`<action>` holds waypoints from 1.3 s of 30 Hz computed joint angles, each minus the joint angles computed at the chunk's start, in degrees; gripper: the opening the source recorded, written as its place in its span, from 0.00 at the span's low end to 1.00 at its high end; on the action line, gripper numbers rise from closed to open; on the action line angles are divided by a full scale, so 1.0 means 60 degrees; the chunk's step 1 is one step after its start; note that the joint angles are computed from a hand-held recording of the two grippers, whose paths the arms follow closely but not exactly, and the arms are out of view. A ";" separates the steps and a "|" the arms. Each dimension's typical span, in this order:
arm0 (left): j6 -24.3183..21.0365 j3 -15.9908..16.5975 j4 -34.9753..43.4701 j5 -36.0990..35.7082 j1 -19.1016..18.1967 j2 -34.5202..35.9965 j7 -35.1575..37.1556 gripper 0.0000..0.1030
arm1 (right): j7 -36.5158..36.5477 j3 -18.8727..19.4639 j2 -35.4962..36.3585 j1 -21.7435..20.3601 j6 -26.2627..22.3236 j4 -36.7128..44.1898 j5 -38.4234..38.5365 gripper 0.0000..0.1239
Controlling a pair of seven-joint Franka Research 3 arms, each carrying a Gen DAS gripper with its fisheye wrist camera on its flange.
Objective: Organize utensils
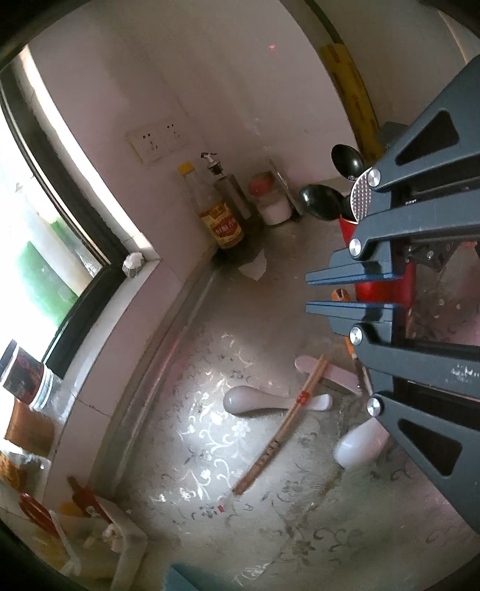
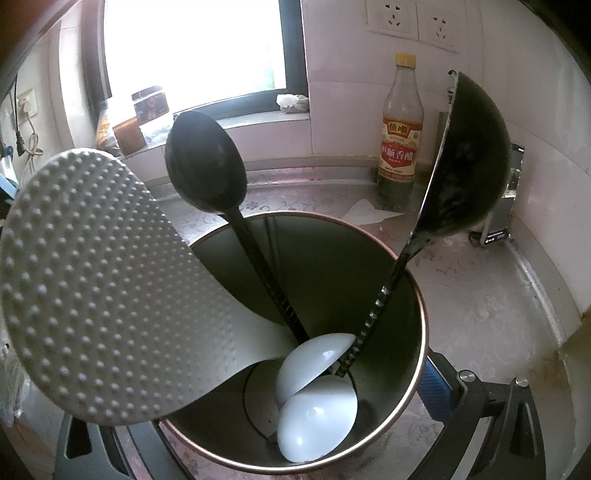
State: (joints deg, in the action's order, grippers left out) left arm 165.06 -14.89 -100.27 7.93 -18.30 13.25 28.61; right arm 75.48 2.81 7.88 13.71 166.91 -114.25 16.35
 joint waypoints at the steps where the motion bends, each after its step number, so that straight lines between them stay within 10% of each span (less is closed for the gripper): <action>1: -0.0067 0.0008 -0.0046 -0.0047 0.0010 -0.0028 -0.0062 0.08 | -0.0009 0.0002 0.0003 -0.0002 -0.0006 0.0004 0.0007 0.83; 11: -0.1198 -0.0707 -0.0533 -0.2455 0.0605 0.0116 0.0791 0.09 | -0.0091 0.0025 -0.0061 -0.0017 0.0021 -0.0052 0.0098 0.83; 20: -0.2309 -0.0064 -0.1391 -0.1727 0.0183 -0.0402 -0.0867 0.10 | -0.0184 0.0030 -0.0186 -0.0019 0.0071 -0.0208 0.0201 0.83; 25: -0.1980 -0.0179 -0.2266 -0.2463 0.0356 -0.0811 -0.1089 0.29 | -0.0194 0.0029 -0.0189 -0.0017 0.0085 -0.0214 0.0220 0.83; 39: 0.1325 -0.1118 -0.3754 -0.6935 0.1052 -0.0910 0.1170 0.32 | -0.0191 0.0016 -0.0319 -0.0025 0.0083 -0.0351 0.0217 0.83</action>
